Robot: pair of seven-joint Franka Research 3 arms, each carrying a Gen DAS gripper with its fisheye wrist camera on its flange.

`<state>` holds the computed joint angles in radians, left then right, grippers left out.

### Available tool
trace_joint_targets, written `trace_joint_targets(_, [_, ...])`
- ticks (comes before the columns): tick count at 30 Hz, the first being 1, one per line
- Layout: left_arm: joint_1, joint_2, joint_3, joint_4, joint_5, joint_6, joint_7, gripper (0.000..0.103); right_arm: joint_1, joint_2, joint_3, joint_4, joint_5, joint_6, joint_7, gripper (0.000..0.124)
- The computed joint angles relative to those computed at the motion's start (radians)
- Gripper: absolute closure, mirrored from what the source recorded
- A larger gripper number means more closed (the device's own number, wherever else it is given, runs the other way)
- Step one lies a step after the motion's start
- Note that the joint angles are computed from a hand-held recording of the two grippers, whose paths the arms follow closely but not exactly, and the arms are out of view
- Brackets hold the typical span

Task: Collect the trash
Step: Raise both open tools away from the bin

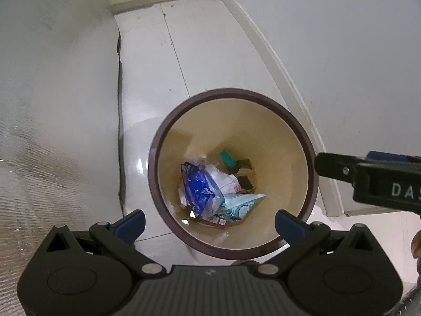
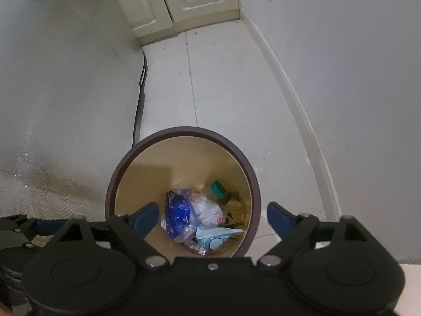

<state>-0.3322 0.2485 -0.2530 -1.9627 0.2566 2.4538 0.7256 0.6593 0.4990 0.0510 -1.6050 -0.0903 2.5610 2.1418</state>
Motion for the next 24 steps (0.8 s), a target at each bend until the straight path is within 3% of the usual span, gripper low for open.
trace_joint_targets(7, [-0.009,-0.092,-0.005,-0.045,0.022,-0.04,-0.027,0.0,0.026,-0.072,-0.021,-0.052,-0.064,-0.01,0.084,0.025])
trace_joint_targets(18, [-0.025,-0.258,-0.029,-0.107,0.082,-0.105,-0.115,0.0,0.013,-0.241,0.018,-0.177,-0.155,0.0,0.168,0.021])
trace_joint_targets(24, [-0.035,-0.334,-0.049,-0.101,0.133,-0.151,-0.145,0.0,-0.006,-0.332,0.052,-0.208,-0.215,-0.054,0.227,0.021])
